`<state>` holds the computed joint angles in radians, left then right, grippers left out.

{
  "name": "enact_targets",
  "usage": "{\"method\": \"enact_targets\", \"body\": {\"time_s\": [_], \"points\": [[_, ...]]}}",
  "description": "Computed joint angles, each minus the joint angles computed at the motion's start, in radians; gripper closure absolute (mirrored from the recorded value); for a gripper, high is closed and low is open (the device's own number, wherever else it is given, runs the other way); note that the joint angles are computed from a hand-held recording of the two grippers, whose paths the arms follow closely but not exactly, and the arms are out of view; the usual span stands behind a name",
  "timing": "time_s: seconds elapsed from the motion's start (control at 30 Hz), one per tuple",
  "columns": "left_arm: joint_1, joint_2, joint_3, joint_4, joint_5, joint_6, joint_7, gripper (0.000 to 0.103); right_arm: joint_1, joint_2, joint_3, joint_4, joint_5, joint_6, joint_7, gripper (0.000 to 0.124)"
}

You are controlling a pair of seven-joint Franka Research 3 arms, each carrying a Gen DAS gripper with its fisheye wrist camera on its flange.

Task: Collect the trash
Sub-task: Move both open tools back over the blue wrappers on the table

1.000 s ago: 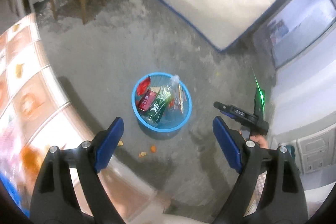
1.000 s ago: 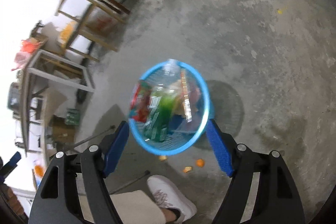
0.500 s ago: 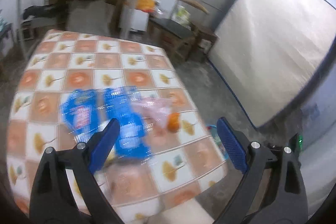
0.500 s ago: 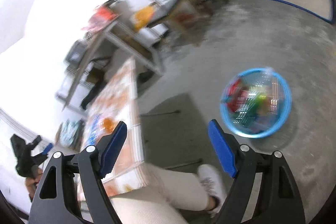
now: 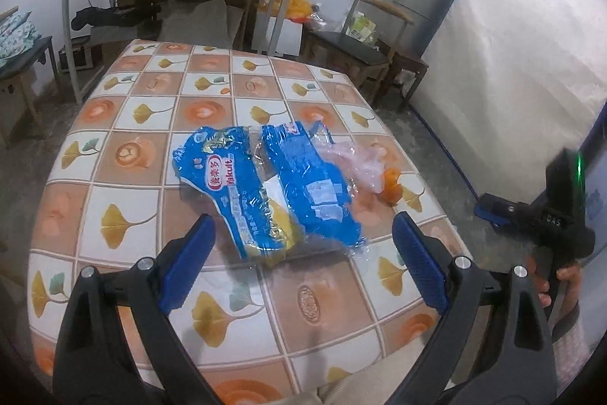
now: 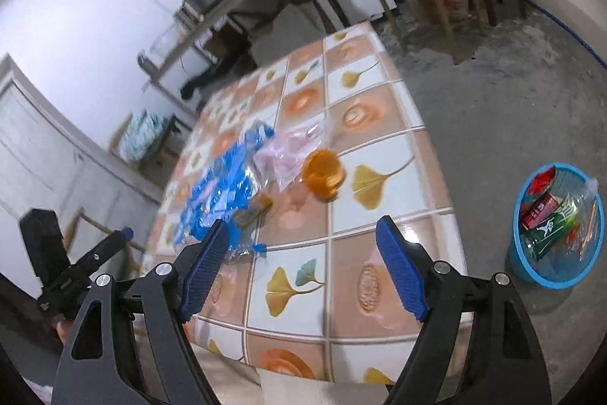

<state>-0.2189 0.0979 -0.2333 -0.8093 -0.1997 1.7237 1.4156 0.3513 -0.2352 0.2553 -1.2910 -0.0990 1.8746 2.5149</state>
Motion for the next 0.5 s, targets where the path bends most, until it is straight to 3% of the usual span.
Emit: {"method": "enact_targets", "body": {"time_s": [0.1, 0.37, 0.5], "points": [[0.019, -0.046, 0.012, -0.099, -0.027, 0.051, 0.033, 0.013, 0.021, 0.071, 0.013, 0.081, -0.004, -0.022, -0.006, 0.047], [0.071, -0.087, 0.055, -0.228, -0.219, 0.096, 0.039, 0.013, 0.091, 0.172, -0.043, 0.131, 0.146, 0.093, 0.011, 0.051], [0.092, -0.038, 0.06, -0.201, -0.303, 0.083, -0.011, 0.028, 0.11, 0.22, -0.06, 0.162, 0.176, 0.092, 0.031, 0.056]]}}
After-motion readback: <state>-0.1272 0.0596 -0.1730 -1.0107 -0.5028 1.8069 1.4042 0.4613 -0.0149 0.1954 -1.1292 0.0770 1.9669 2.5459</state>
